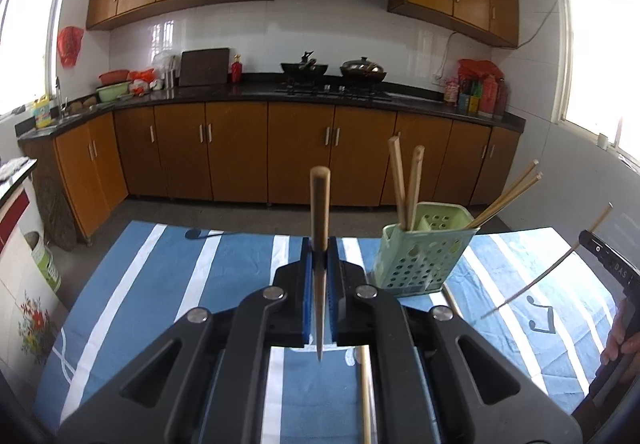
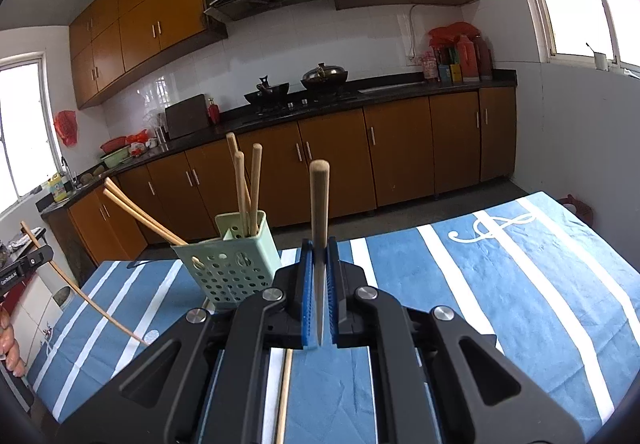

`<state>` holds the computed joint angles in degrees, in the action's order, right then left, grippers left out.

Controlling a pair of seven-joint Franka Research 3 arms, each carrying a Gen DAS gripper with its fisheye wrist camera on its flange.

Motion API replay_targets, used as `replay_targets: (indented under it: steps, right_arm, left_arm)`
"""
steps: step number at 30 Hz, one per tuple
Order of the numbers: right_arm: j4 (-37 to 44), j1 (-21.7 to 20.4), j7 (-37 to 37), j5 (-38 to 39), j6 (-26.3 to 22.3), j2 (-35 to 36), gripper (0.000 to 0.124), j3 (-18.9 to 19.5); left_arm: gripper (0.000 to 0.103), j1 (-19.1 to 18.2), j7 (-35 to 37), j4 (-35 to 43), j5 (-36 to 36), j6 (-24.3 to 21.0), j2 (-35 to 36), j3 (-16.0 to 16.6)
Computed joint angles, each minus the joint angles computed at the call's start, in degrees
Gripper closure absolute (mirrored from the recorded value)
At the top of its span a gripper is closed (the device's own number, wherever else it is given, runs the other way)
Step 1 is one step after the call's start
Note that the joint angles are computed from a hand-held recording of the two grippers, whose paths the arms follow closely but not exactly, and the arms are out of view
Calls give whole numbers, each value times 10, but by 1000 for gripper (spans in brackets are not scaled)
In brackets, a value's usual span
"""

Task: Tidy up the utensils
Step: 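Lift both held chopsticks upright and carry them above the green holder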

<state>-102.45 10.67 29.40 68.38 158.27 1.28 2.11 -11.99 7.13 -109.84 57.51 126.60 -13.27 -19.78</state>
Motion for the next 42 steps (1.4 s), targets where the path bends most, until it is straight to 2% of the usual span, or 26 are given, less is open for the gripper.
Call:
replay_targets:
  steps: [5, 9, 14, 19, 23, 30, 40, 42]
  right_arm:
    - [18, 0, -36, 50, -35, -16, 117, -4]
    - [43, 7, -72, 95, -45, -18, 117, -3]
    - [92, 19, -120, 158, -26, 0, 117, 7]
    - [167, 24, -136, 196, 17, 50, 117, 25]
    - [216, 26, -97, 158, 56, 98, 117, 43]
    - [255, 15, -4, 52, 65, 156, 117, 75]
    - [237, 1, 44, -31, 47, 165, 116, 96]
    - [226, -4, 36, -26, 46, 157, 116, 101]
  left_arm:
    - [95, -1, 12, 36, 15, 20, 12, -3]
    - [95, -7, 15, 96, 54, 14, 49, -10]
    - [95, -34, 3, 192, 117, 4, 114, -1]
    - [95, -71, -19, 302, 156, -15, 190, 32]
    - [95, -95, -33, 355, 171, -17, 233, 65]
    - [95, -111, -39, 373, 139, 10, 272, 117]
    - [95, -101, -17, 349, 87, 42, 277, 131]
    - [95, -101, -15, 341, 80, 45, 272, 132]
